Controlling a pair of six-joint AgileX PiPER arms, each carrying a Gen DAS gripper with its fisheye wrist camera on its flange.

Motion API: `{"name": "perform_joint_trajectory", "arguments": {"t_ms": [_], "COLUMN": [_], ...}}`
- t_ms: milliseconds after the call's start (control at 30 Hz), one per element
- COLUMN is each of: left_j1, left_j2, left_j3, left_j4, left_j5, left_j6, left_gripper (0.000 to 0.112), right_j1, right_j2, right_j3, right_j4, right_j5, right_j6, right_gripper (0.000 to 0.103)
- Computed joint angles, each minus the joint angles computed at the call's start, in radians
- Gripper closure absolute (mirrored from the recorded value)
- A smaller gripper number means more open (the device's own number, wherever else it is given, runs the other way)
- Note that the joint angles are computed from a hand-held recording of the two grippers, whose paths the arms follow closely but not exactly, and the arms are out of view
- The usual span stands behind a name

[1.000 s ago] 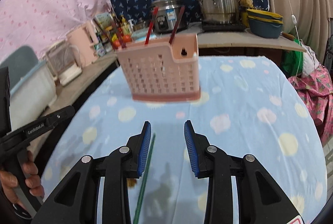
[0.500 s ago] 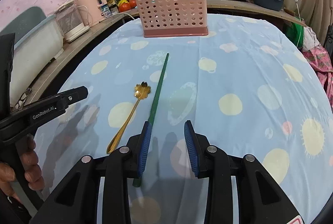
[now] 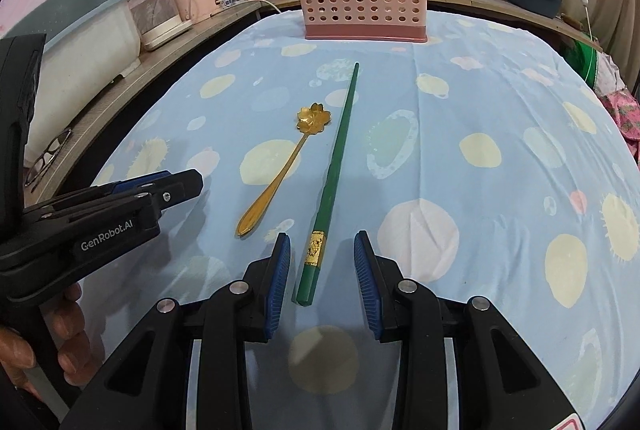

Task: Organize utensils
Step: 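Move both open tools back down to the green chopstick and gold spoon, then close the right tool on the gold-banded green chopstick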

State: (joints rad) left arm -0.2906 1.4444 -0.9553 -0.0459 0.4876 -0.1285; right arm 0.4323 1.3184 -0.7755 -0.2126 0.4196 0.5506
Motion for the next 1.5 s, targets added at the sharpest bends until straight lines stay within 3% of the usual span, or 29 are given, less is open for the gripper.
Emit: {"name": "perform_joint_trajectory", "arguments": {"t_ms": [533, 700, 1033, 1233, 1433, 1500], "left_j1": [-0.009, -0.019, -0.055, -0.075, -0.122, -0.129], "left_j2": [0.009, 0.003, -0.007, 0.017, 0.033, 0.035], "left_j3": [0.006, 0.01, 0.01, -0.002, -0.004, -0.002], "left_j4": [-0.003, -0.003, -0.052, -0.149, -0.058, -0.046], "left_j5": [0.003, 0.0, 0.011, 0.022, -0.011, -0.016], "left_j6": [-0.003, -0.006, 0.031, 0.105, 0.024, 0.02], "left_gripper": [0.077, 0.067, 0.065, 0.065, 0.07, 0.083], "right_j1": [0.019, 0.004, -0.052, -0.114, -0.126, -0.126], "right_j2": [0.008, 0.005, -0.02, -0.036, -0.037, -0.038], "right_j3": [0.012, 0.013, 0.03, 0.046, 0.05, 0.051], "right_j4": [-0.136, -0.123, -0.113, -0.019, 0.009, 0.014], "right_j5": [-0.002, -0.001, 0.0, -0.013, -0.021, -0.022], "right_j6": [0.123, 0.116, 0.118, 0.033, 0.004, 0.003], "right_gripper": [0.084, 0.095, 0.096, 0.096, 0.096, 0.096]}}
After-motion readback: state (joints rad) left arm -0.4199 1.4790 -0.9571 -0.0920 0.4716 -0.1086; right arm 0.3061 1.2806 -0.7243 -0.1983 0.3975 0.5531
